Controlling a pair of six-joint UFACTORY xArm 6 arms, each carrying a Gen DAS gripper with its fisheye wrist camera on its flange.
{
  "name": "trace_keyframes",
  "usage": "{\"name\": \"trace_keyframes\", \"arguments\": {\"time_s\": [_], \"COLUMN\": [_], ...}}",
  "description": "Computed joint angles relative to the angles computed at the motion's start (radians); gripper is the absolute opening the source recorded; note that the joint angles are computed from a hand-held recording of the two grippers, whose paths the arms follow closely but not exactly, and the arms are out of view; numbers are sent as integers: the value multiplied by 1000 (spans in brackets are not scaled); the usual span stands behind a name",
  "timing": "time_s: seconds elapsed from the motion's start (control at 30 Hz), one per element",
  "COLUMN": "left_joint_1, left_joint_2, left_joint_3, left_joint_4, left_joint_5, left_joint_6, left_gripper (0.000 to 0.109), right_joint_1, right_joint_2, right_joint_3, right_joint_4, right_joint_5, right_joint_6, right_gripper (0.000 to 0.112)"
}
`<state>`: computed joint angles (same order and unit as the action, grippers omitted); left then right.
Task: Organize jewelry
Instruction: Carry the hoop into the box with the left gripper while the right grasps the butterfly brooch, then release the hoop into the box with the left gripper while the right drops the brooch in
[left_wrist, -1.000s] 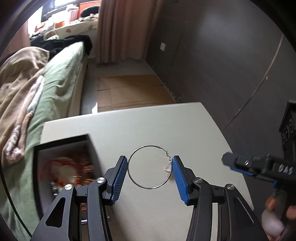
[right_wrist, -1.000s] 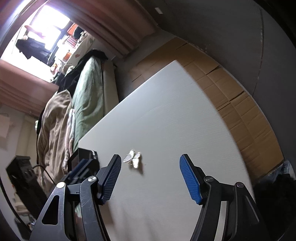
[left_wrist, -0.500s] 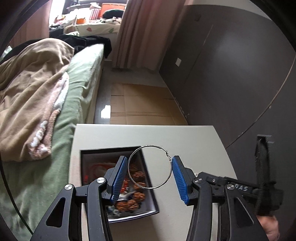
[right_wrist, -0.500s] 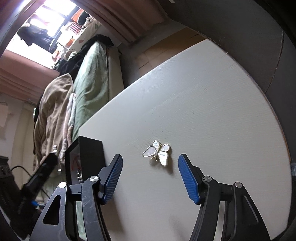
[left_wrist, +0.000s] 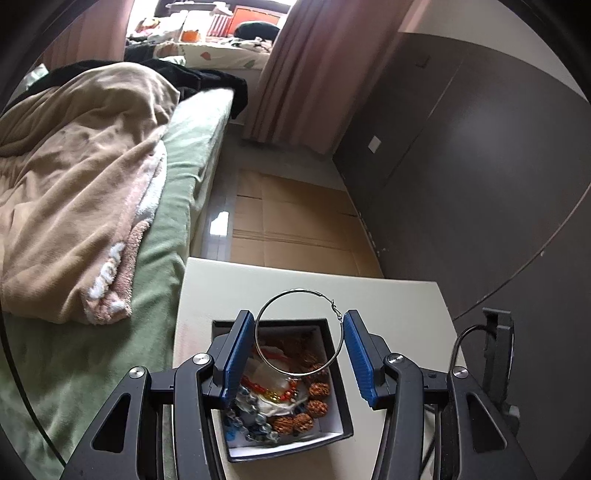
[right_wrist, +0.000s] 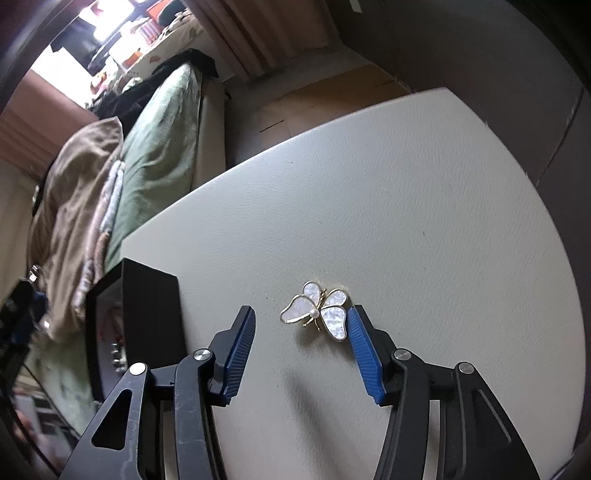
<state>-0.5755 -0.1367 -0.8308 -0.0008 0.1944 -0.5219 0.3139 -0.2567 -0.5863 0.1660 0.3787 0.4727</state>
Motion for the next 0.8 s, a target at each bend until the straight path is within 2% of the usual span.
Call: {"name": "trace_keyframes", "arguments": {"time_s": [0.23,0.3,0.33,0.53,0.67,0.8], "left_joint_1": [14,11,10,-2,-7,-4], "left_joint_2": [2,4,6,17,10,-20], "left_joint_3": [-1,-3,-5,-14,-5,24], "left_joint_4": [-62,-74,-81,-170,-286,-282], "left_joint_5": [14,33,42,103,117,114], "left_joint_6": [48,61,69,134,204,192], "left_gripper": [51,51,51,52,53,59], "right_joint_1": [18,28,29,25,33,51], "right_joint_2": [36,44,46,9,-51,-114], "right_joint_3": [-51,-68,-73,-46,-4,56], "right_joint_4": [-294,-404,-434,-378,-306,-142], "right_joint_5": [59,95,105,87,18,-90], "right_joint_6": [190,261,279,235,200,82], "right_gripper": [54,43,42,41,41,41]}}
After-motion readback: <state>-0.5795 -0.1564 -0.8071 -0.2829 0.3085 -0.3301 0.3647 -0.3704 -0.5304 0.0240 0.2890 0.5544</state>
